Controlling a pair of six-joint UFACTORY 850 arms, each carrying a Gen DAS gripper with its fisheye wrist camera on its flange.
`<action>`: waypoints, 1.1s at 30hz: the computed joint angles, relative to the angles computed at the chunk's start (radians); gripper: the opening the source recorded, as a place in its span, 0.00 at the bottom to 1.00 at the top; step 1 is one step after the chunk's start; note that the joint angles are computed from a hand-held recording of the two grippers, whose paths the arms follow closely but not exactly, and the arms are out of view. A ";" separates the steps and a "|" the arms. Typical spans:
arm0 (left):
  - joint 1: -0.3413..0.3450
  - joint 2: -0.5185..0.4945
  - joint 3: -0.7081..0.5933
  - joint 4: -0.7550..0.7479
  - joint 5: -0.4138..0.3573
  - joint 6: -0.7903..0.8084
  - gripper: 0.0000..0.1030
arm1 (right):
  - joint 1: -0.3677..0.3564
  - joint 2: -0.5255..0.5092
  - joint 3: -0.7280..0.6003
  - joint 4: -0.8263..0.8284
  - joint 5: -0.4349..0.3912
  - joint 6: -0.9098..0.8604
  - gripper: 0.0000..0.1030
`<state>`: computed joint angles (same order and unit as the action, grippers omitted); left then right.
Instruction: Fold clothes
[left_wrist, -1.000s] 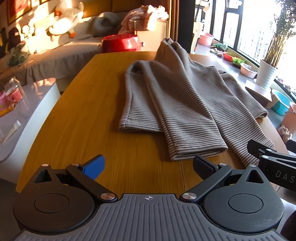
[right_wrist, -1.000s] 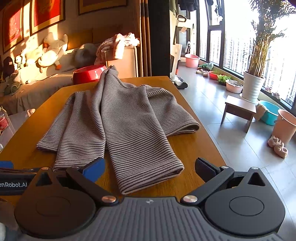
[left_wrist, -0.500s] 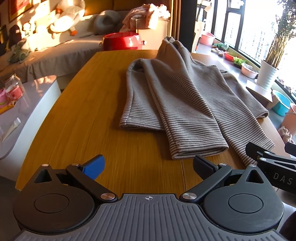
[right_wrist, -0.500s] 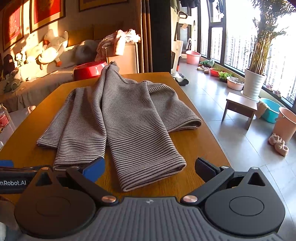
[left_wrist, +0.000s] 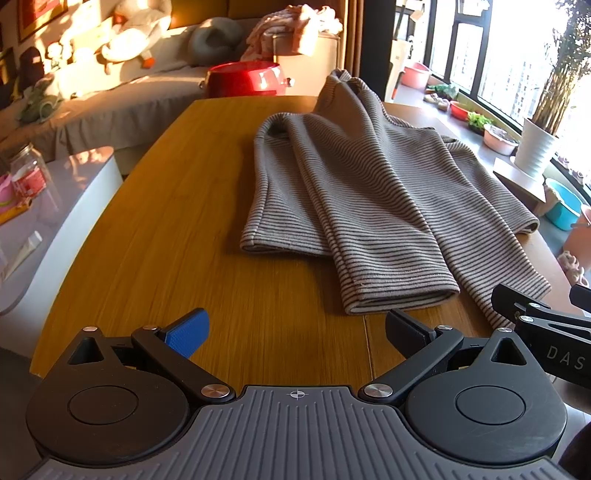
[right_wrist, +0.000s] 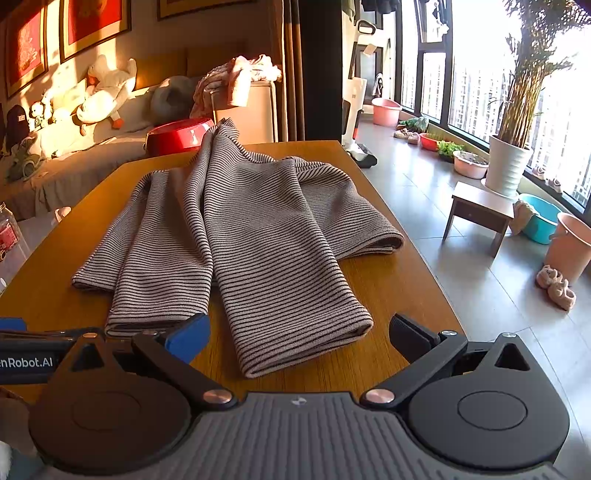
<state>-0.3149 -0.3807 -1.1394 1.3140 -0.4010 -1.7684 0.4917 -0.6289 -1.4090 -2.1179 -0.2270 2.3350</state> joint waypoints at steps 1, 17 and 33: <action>0.000 0.001 0.001 0.003 0.000 -0.003 1.00 | -0.001 0.001 0.001 -0.001 0.001 0.001 1.00; 0.000 0.000 0.002 -0.002 -0.001 0.003 1.00 | -0.004 0.008 0.009 0.013 0.008 -0.017 1.00; 0.001 0.001 0.004 0.007 -0.006 -0.008 1.00 | -0.008 0.008 0.003 0.046 0.018 -0.057 1.00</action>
